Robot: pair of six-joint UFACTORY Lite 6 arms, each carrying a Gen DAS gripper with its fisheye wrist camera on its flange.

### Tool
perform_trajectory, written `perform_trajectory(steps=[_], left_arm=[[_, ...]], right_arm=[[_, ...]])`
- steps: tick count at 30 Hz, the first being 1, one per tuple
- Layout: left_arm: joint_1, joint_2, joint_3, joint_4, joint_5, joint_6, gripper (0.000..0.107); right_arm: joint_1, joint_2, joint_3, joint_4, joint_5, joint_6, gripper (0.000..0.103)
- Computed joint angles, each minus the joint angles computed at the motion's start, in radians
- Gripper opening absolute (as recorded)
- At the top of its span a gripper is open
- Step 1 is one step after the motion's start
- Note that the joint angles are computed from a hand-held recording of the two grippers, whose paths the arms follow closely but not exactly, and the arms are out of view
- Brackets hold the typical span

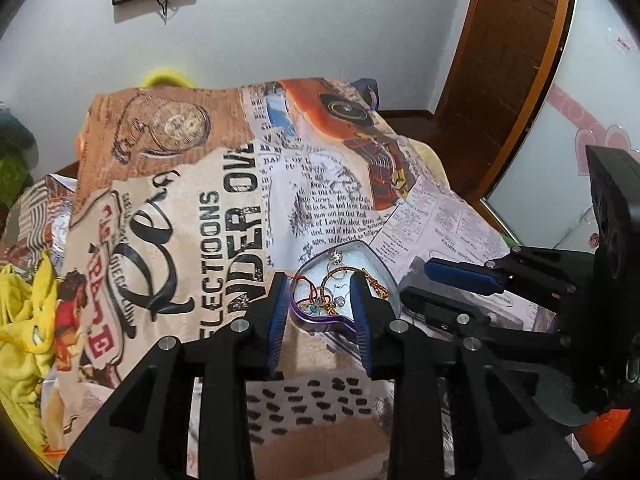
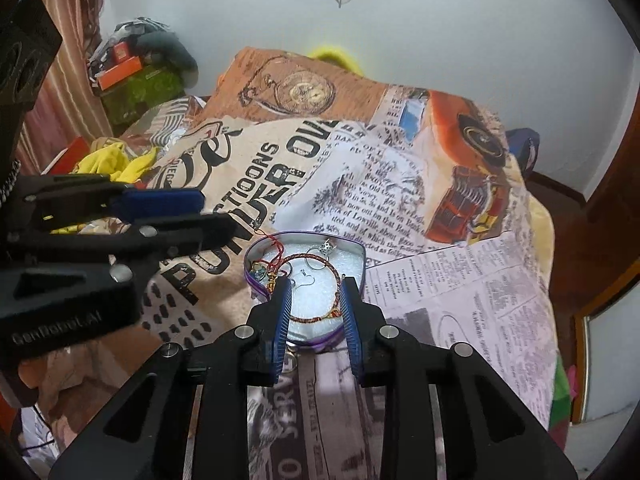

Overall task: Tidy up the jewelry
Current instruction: 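Grasp a second gold ring beside the tin with the right gripper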

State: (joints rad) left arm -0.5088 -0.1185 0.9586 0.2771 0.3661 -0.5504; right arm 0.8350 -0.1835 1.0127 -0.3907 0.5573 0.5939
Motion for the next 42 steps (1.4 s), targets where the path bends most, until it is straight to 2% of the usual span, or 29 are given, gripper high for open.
perform_trajectory(steps=[9, 14, 21, 32, 36, 39, 42], left_arm=[[-0.080, -0.179, -0.114, 0.132, 0.101, -0.161, 0.034], [-0.115, -0.234, -0.202, 0.176, 0.112, -0.230, 0.035], [-0.126, -0.218, -0.293, 0.216, 0.066, -0.279, 0.035], [-0.046, -0.153, -0.342, 0.101, -0.068, -0.135, 0.035], [-0.033, -0.131, -0.353, 0.087, -0.103, -0.118, 0.035], [-0.023, -0.111, -0.359, 0.028, -0.127, -0.061, 0.035], [-0.031, -0.104, -0.360, 0.040, -0.132, -0.075, 0.035]], right_arm=[[0.061, -0.084, -0.055, -0.053, 0.069, 0.098, 0.023], [0.073, -0.092, -0.108, -0.036, 0.059, 0.118, 0.023], [0.055, -0.021, -0.134, 0.050, 0.005, 0.065, 0.023], [0.036, 0.103, -0.099, 0.153, -0.044, -0.027, 0.023], [0.037, 0.109, -0.106, 0.139, -0.054, -0.016, 0.023], [0.016, 0.108, -0.109, 0.191, -0.066, -0.066, 0.023], [0.003, 0.106, -0.116, 0.231, -0.077, -0.102, 0.023]])
